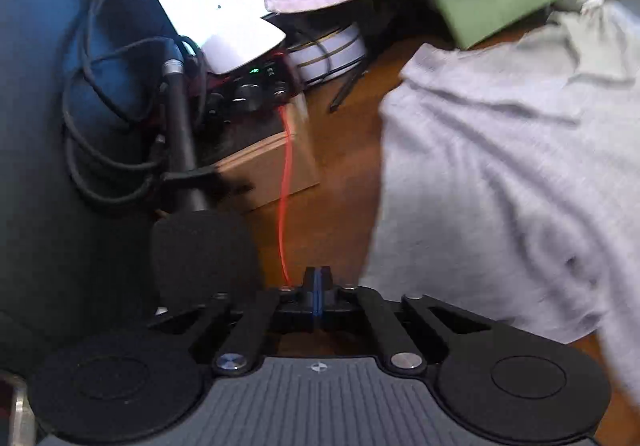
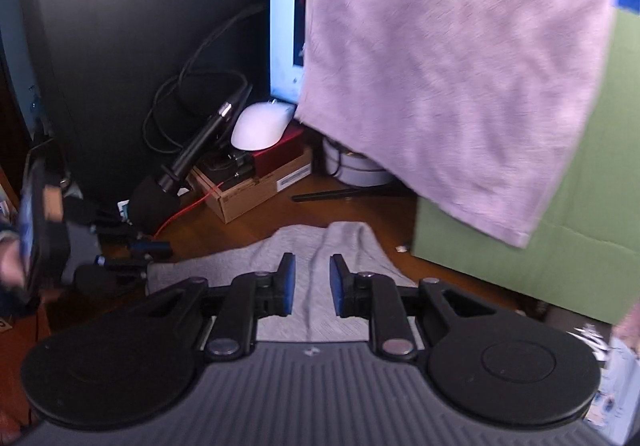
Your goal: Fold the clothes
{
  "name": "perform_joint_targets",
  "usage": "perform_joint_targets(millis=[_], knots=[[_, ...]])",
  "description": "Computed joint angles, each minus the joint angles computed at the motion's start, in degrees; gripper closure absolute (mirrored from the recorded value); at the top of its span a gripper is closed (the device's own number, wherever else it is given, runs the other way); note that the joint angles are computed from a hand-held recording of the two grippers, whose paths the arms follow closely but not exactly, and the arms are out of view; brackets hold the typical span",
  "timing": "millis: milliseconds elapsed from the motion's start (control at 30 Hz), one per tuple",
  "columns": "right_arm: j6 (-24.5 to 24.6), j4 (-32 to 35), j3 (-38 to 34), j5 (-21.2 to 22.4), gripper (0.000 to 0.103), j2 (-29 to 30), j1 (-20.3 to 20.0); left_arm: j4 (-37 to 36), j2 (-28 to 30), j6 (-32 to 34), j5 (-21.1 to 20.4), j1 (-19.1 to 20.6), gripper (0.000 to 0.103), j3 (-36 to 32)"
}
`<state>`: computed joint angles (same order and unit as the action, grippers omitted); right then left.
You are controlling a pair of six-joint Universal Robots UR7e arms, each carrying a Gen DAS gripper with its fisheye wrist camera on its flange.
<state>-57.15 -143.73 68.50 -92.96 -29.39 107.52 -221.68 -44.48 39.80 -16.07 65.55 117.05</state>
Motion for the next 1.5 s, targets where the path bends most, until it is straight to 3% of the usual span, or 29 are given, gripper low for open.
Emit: perform_joint_targets(millis=[67, 167, 267, 300, 333, 433, 567, 933, 1000, 1100, 1200, 1267, 1333, 1367, 1500], knots=[[1.75, 1.08, -3.97, -0.82, 0.083, 3.99, 0.44, -4.64, 0.98, 3.59, 0.6, -0.01, 0.103, -0.96], [3.97, 1.86, -10.35, -2.86, 0.083, 10.18, 0.71, 2.6, -2.92, -6.31, -2.1, -0.33, 0.103, 2.26], [7.19, 4.68, -16.65, -4.44, 0.083, 14.75, 0.26, 13.01, -10.18, -19.84, -8.39, -0.81, 0.085, 7.15], [8.19, 5.74, -18.21, -4.43, 0.083, 15.61, -0.01, 15.3, -12.34, -22.98, -10.57, -0.67, 0.064, 8.25], [9.08, 6.82, -19.21, -4.12, 0.083, 15.91, -0.35, 17.13, -14.33, -25.61, -12.71, -0.47, 0.058, 9.17], [10.99, 8.42, -19.8, -2.86, 0.083, 15.06, -1.33, 20.31, -17.25, -29.26, -15.68, -0.01, 0.063, 10.08], [14.19, 10.62, -16.36, -0.63, 0.083, 9.7, -2.8, 21.01, -16.17, -27.68, -15.43, 0.5, 0.068, 9.07], [19.12, 4.8, 11.74, 4.94, 0.081, -18.34, -5.89, 24.46, -13.96, -29.95, -14.56, 1.02, 0.065, 8.0], [20.31, 5.95, 14.55, 7.98, 0.074, -21.1, -5.46, 23.82, -13.75, -30.12, -14.62, 1.15, 0.063, 7.91], [18.58, 5.13, 17.08, 11.5, 0.073, -21.82, -3.97, 22.21, -13.16, -29.85, -14.79, 1.25, 0.063, 7.84], [19.43, 4.71, 15.09, 12.5, 0.073, -17.63, -2.27, 21.96, -12.93, -30.17, -14.58, 1.16, 0.064, 7.81], [20.75, 3.03, 12.25, 11.58, 0.073, -13.1, -1.08, 22.52, -13.47, -30.71, -15.83, 1.36, 0.071, 8.04], [21.35, -0.04, 8.16, 9.14, 0.073, -7.36, -0.06, 23.05, -13.9, -30.75, -17.51, 1.4, 0.093, 8.27], [21.35, -1.49, 5.71, 7.72, 0.073, -4.31, 0.37, 22.74, -13.39, -30.03, -16.99, 1.1, 0.097, 8.11], [21.36, -3.05, -7.21, 1.8, 0.073, 8.55, 1.02, 17.44, -9.03, -24.31, -9.79, -0.61, 0.1, 6.77]])
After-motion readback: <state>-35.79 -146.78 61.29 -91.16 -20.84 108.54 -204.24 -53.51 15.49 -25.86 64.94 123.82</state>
